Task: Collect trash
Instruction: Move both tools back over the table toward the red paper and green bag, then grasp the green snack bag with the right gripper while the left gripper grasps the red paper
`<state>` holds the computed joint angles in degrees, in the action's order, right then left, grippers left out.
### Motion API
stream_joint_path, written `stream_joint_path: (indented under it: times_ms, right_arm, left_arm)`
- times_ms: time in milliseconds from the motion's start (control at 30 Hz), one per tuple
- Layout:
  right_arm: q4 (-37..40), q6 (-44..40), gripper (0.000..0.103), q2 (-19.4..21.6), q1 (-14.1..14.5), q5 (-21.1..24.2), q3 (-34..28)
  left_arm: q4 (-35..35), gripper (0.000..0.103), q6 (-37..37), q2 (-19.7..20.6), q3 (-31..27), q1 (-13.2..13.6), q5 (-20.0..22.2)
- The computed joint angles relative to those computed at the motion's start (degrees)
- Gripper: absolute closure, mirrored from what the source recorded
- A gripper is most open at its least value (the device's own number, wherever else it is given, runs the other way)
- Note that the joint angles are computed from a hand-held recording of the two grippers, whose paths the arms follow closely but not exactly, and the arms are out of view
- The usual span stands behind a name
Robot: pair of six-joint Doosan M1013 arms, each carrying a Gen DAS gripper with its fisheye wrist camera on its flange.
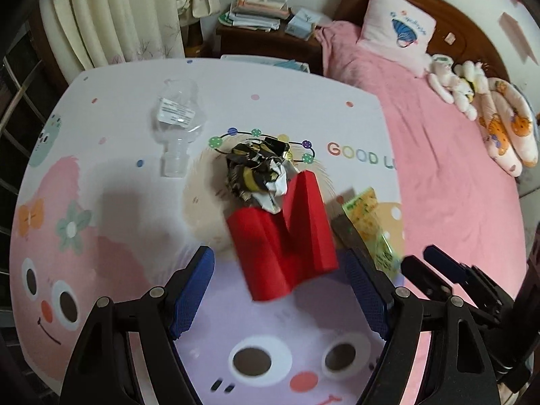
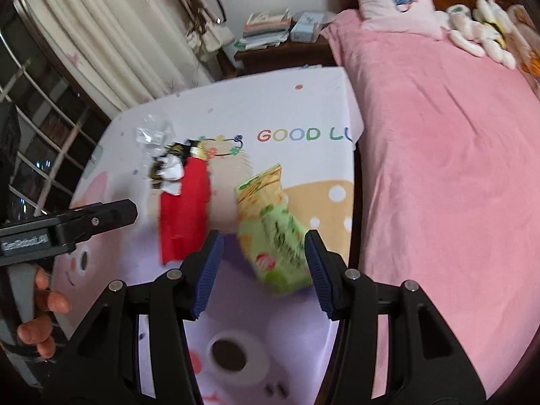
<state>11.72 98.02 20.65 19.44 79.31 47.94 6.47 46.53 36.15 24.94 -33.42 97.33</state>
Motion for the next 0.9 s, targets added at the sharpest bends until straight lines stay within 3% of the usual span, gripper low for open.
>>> stream_joint_path:
  times_ms: [267, 533, 700, 900]
  right_arm:
    - [1.3, -6.6, 0.056, 5.0, -0.1, 3.0, -1.9]
    - [1.1, -9.9, 0.073, 3.6, 0.3, 0.4, 0.6]
    - [2.3, -9.5, 0.074, 3.5, -0.1, 0.6, 0.6]
    - [2.3, -9.4, 0.074, 3.3, -0.1, 0.2, 1.0]
  left_arm:
    - [-0.9, 0.022, -0.9, 4.6, -4.1, 0.3, 3.7]
    - [0.4, 0.022, -0.5, 8.0, -8.3, -0.1, 7.5]
    - [2.0, 0.022, -0.8, 10.4, -12.0, -0.3, 10.6]
    - [0.7, 0.025, -2.9, 8.4, -6.8, 0.2, 9.0]
